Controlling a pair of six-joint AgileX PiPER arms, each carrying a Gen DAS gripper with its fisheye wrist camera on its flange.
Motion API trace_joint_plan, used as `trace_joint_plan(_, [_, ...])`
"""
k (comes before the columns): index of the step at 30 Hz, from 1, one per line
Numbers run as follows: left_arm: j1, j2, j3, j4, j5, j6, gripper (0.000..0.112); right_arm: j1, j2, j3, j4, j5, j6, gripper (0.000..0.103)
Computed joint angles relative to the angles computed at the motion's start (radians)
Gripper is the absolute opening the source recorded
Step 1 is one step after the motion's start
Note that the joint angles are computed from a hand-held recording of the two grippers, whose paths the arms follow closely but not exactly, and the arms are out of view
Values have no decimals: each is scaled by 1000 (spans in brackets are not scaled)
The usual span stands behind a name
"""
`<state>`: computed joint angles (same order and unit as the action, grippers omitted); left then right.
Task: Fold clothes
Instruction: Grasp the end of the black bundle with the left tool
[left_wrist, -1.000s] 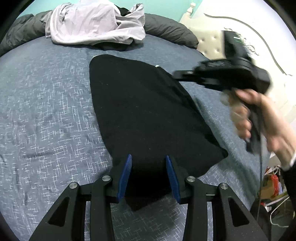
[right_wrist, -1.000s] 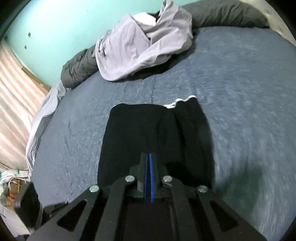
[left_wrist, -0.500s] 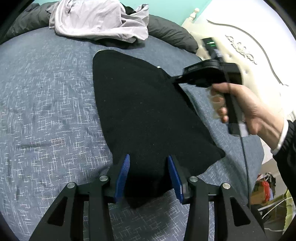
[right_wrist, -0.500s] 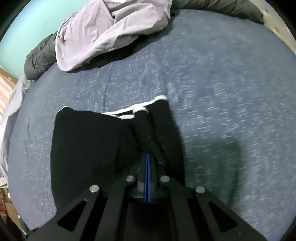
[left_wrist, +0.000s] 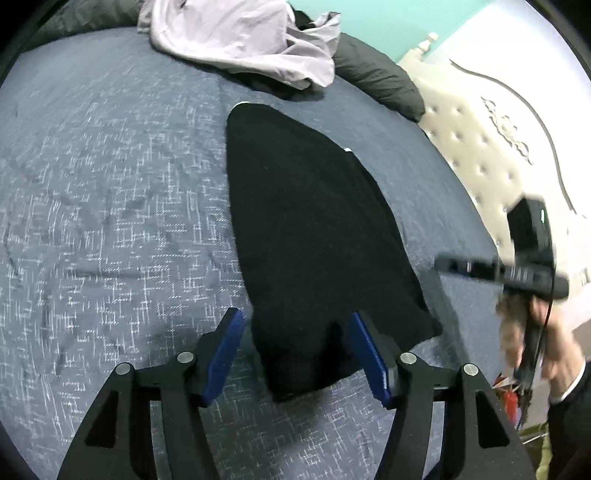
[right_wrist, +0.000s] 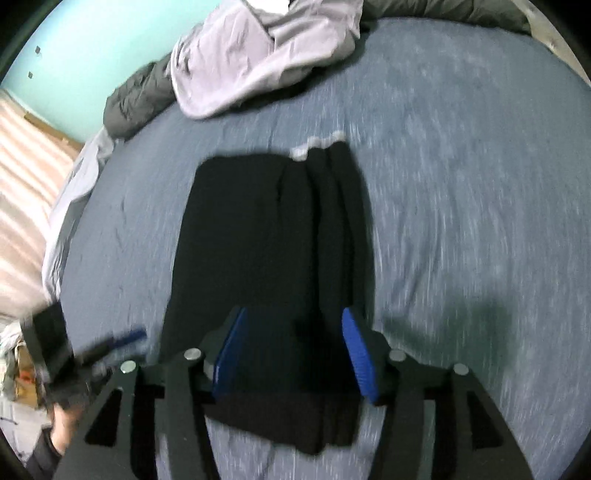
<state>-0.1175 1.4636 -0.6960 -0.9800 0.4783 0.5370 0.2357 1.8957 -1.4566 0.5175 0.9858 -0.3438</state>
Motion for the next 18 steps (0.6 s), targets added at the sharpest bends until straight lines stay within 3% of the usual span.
trace_joint_plan(4, [4,27,5,-5,17,-9,65,-36,-19,107,37,-4,-18,64])
trace_joint_plan(10, [11,87,36,-189,37,141,65,-81,9,198,142,-19,-41,64])
trace_joint_plan(18, [20,134,65,-394,74,325,66,-49,26,259,163,-67,-56,64])
